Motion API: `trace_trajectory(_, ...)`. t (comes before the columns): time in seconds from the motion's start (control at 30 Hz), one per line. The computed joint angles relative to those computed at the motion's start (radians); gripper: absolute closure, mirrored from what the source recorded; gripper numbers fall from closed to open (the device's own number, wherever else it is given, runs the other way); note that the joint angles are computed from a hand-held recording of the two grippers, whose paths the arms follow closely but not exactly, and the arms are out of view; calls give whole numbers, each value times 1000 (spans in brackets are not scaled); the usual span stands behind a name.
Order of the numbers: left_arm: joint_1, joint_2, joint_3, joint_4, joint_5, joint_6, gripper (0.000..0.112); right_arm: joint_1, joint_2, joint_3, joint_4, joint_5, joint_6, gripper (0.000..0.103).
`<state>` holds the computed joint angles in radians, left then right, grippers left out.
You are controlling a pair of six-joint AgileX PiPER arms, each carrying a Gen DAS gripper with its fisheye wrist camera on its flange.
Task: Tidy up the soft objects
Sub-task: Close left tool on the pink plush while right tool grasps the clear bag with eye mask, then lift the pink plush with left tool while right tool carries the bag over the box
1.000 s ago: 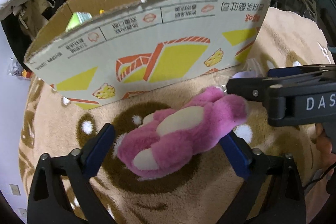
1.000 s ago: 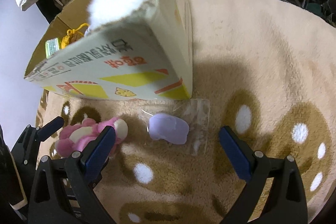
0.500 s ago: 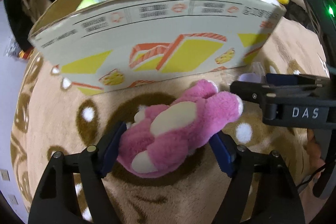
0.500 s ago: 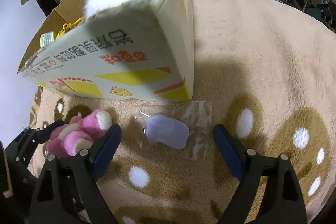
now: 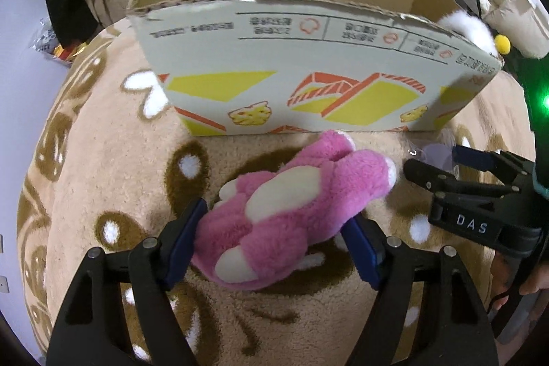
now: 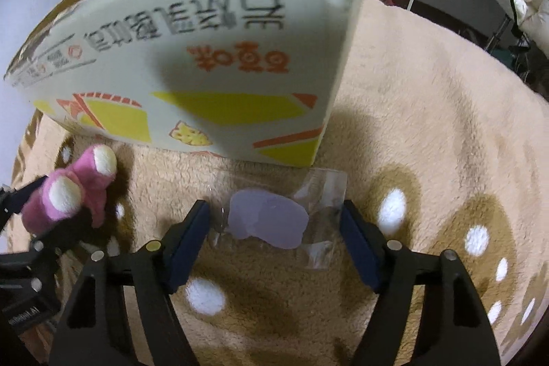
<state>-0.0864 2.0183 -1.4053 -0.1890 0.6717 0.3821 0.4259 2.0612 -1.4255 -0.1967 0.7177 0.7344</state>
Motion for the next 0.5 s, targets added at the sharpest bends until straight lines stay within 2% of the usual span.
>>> trace_trajectory(0.17,-12,-44,57,17,-29,-42,36,29,-4,-6,-12,10,16,29)
trace_trajectory(0.27,-18,-78,90,24,-43,-59,36,44,-31,32,64,-35,-32,31)
trace_trajectory(0.5,-11,-109,114,27,-55,-79,36,127,4,-28,-2,16,9,32)
